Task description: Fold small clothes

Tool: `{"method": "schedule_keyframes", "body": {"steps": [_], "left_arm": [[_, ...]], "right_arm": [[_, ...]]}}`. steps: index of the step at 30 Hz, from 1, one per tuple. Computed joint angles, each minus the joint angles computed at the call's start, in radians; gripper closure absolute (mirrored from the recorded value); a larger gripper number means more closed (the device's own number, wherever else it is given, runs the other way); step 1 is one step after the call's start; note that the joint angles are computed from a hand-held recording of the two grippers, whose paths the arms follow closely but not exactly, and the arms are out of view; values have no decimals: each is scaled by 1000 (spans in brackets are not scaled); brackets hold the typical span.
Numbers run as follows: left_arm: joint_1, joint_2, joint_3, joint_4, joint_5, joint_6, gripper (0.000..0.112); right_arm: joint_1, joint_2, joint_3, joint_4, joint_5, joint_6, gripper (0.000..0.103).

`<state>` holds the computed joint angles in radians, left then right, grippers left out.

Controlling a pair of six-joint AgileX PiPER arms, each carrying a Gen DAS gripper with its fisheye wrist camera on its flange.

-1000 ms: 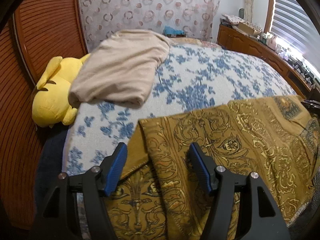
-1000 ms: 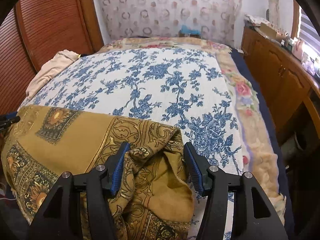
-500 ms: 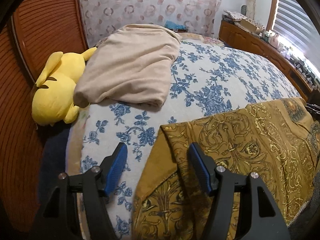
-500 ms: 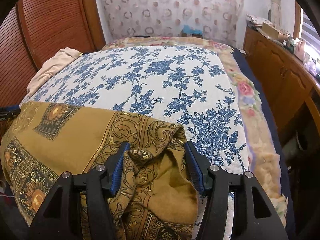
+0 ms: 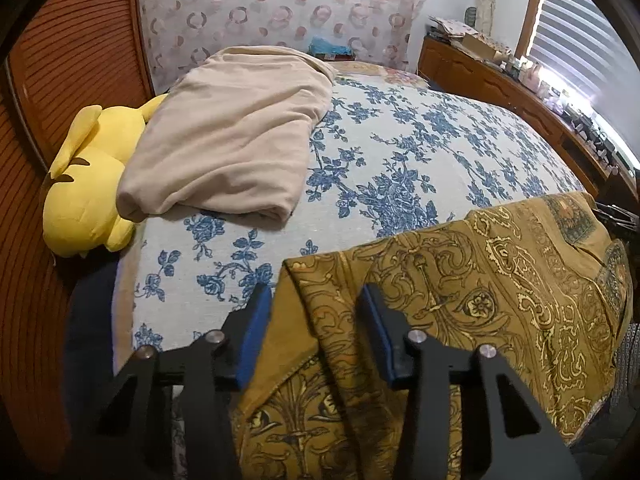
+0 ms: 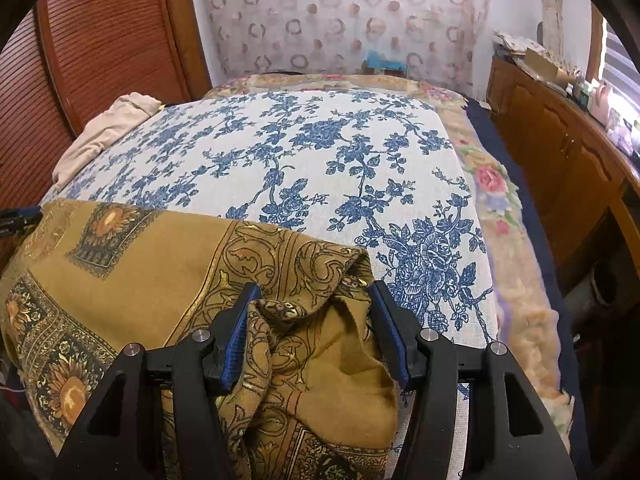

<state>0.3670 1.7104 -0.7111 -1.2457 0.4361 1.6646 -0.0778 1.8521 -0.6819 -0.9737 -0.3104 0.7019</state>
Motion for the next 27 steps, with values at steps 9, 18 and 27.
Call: {"method": "schedule_keyframes", "body": {"steps": [9,18,27], "left_arm": [[-12,-21,14,7,26,6,109],[72,-249,149,-103,177,104,112],[262,-509,166,5,435,25,112]], "right_arm": [[-13,0,-4,-76,-11,61,61],[-100,-36,46,-253,-159,252,98],[-161,-367,231,-287,-270,279,99]]}}
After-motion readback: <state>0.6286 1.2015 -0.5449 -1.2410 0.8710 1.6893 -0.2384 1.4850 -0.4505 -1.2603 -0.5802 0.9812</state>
